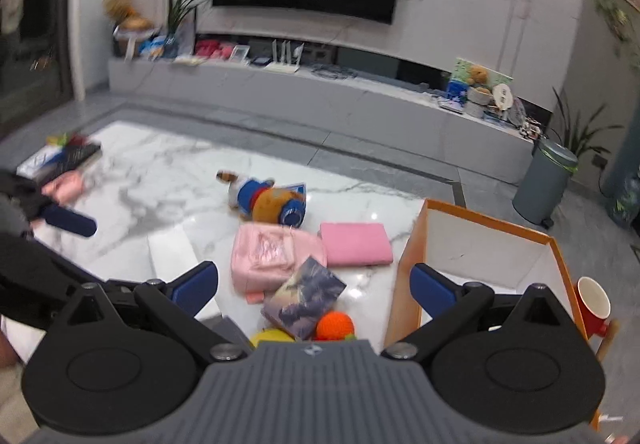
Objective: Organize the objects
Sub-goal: 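Move both grippers toward the plush and cardboard box on the table, then grasp the white striped-hat plush with the right gripper while the left grasps the brown cardboard box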
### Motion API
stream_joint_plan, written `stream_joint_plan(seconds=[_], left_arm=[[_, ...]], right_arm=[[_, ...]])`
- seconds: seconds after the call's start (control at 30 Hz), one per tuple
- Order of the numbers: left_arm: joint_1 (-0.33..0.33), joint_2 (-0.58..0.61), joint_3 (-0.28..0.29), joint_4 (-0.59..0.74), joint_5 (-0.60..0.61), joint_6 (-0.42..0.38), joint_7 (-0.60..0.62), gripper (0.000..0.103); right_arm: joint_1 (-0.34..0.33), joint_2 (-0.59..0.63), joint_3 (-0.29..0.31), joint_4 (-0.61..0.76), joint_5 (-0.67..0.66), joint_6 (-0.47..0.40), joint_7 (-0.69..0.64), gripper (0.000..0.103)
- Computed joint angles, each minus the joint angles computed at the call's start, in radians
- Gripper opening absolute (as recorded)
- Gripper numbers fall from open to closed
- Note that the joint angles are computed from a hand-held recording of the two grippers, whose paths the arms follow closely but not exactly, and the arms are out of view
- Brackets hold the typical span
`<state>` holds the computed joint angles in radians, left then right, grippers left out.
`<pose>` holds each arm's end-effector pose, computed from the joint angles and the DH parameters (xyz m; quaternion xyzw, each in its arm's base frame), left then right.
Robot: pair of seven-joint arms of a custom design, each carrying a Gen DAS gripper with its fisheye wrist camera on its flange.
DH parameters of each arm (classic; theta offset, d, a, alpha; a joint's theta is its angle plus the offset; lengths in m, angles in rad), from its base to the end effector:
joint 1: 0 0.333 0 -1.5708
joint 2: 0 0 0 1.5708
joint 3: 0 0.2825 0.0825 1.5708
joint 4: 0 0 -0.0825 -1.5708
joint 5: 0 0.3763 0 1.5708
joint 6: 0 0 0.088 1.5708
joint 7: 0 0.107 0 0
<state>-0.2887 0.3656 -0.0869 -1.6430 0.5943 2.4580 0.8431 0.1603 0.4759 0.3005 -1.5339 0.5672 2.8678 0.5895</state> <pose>0.6344 -0.2433 0.4251 -0.6680 0.6783 -0.1596 0.2612 0.6662 0.2528 0.4576 -0.8330 0.3068 -0.2245 0.4020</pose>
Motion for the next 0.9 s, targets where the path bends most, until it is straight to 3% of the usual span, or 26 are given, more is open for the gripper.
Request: stream_joint_plan(seconds=[0.17, 0.3, 0.37, 0.5, 0.63, 0.9], left_arm=[[0.018, 0.026, -0.021, -0.008, -0.057, -0.023, 0.115, 0.102], [0.016, 0.027, -0.018, -0.022, -0.066, -0.023, 0.167, 0.102], [0.019, 0.022, -0.018, -0.031, -0.070, -0.021, 0.200, 0.102], [0.040, 0.013, -0.025, -0.054, -0.114, 0.012, 0.247, 0.102], [0.047, 0.018, -0.021, -0.070, -0.141, 0.039, 0.264, 0.102], [0.016, 0.043, -0.004, -0.082, -0.089, 0.039, 0.296, 0.102]], right_arm=[[-0.014, 0.025, 0.012, 0.016, 0.001, -0.031, -0.038, 0.102], [-0.061, 0.019, 0.058, 0.000, 0.021, -0.089, -0.249, 0.101], [-0.082, 0.001, 0.073, -0.028, 0.024, -0.137, -0.421, 0.101], [-0.074, -0.032, 0.042, -0.091, -0.016, -0.201, -0.666, 0.101], [-0.010, -0.023, -0.027, -0.122, -0.064, -0.154, -0.693, 0.101], [0.022, 0.003, -0.050, -0.166, -0.172, -0.055, -0.723, 0.101]])
